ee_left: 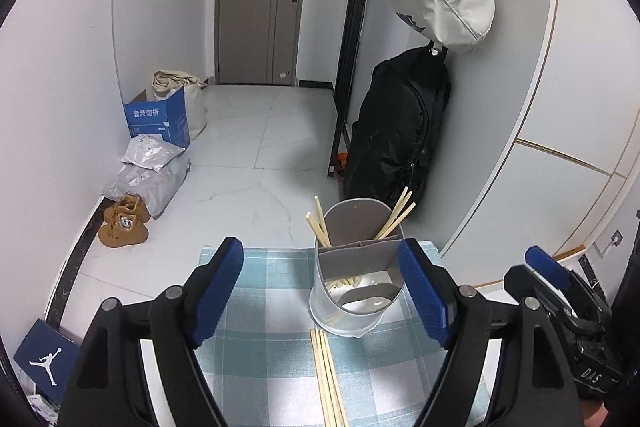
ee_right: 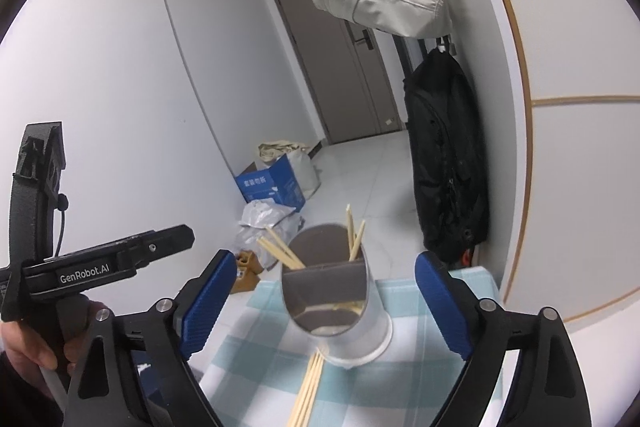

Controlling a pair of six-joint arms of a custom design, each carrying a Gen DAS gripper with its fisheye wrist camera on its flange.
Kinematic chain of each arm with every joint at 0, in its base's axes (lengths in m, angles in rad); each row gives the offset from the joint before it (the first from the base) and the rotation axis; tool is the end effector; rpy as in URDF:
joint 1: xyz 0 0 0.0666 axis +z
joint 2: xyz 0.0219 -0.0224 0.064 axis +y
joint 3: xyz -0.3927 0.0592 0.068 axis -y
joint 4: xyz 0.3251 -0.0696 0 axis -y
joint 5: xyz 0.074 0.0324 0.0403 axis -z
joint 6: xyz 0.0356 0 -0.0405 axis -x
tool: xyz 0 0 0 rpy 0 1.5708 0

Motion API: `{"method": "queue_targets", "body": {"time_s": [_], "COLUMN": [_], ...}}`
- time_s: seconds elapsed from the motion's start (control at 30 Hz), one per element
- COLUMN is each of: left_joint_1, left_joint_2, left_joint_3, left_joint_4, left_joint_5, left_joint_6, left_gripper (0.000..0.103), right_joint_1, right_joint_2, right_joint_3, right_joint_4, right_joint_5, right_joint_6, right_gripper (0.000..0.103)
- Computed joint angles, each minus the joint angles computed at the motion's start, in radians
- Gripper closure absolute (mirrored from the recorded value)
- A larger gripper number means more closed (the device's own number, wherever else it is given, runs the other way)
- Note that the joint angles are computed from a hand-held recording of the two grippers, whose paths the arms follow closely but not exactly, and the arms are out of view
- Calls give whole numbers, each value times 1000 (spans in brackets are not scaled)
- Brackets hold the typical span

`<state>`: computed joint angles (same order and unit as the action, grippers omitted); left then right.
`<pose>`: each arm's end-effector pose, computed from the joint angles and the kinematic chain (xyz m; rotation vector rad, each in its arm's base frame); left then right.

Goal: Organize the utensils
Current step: 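Withdraw both open tools from the holder back toward the chopstick pile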

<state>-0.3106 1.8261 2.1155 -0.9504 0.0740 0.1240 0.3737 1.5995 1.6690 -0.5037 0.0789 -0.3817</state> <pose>0.5559 -0.1816 0.5188 0.2500 2.2349 -0.3184 0.4897 0.1886 0.4975 0.0592 2.0258 0.4028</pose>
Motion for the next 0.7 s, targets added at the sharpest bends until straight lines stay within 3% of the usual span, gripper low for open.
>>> {"method": "queue_targets", "body": {"time_s": [0.17,0.3,0.7], "left_joint_1": [4,4,30], "left_joint_2": [-47,-96,-76], "left_joint_3": [-113,-261,-382], "left_joint_4": [78,199,233], "left_joint_5": [2,-9,-24], "left_joint_6": [18,13,49], "left_gripper": [26,26,26], "right_joint_1": [14,25,65], "right_joint_2": [-23,-34,2], "right_joint_3": [-60,-105,-174], "right_joint_4": [19,34,-3], "right_joint_5": [22,29,36], "right_joint_6": [-4,-13,-9], "right_gripper": [9,9,9]}}
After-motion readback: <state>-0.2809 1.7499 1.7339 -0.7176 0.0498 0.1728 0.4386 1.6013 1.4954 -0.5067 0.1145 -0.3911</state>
